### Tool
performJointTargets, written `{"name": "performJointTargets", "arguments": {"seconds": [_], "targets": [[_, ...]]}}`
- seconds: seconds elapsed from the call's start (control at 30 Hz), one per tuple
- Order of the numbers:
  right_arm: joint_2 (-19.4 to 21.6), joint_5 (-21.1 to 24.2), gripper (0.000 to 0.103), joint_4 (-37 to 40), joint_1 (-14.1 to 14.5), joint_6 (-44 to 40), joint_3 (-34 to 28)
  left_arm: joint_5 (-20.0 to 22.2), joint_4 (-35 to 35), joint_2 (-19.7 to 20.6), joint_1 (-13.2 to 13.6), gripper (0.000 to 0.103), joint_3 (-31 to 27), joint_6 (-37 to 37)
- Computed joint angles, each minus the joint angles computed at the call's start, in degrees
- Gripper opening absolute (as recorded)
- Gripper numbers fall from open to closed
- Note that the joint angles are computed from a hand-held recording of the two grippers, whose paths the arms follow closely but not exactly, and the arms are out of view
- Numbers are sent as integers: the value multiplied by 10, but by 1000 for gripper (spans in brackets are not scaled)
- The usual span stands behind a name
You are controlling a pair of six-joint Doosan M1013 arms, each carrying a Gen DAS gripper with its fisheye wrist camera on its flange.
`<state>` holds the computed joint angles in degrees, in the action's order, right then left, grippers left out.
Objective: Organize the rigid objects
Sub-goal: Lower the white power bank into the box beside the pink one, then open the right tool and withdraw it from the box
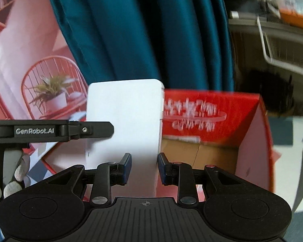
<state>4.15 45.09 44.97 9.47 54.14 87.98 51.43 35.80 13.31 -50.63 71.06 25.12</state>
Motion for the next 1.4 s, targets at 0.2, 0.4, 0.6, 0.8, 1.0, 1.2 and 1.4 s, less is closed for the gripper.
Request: {"name": "performJointTargets", "arguments": {"seconds": [0.2,0.4,0.6,0.8,1.0,1.2,1.4], "targets": [[14,18,27,-49,11,67,-16,12,-29,7,12,48,-2,28],[25,34,27,-89,16,116,-33,37,-52,21,18,44,-14,56],[14,-1,31,-106,22,106,-22,37,-21,16,6,45,-12,74],[-19,-67,61,-121,25,81,4,70,61,3,-21,72,-12,49],[-60,-116,103,-94,17,43,41,110,153,-21,-56,101,10,2],[-99,-156,103,-62,11,21,88,148,187,-44,-89,103,36,-20],[-136,-177,103,-23,4,5,145,173,189,-60,-121,103,66,-63]]}}
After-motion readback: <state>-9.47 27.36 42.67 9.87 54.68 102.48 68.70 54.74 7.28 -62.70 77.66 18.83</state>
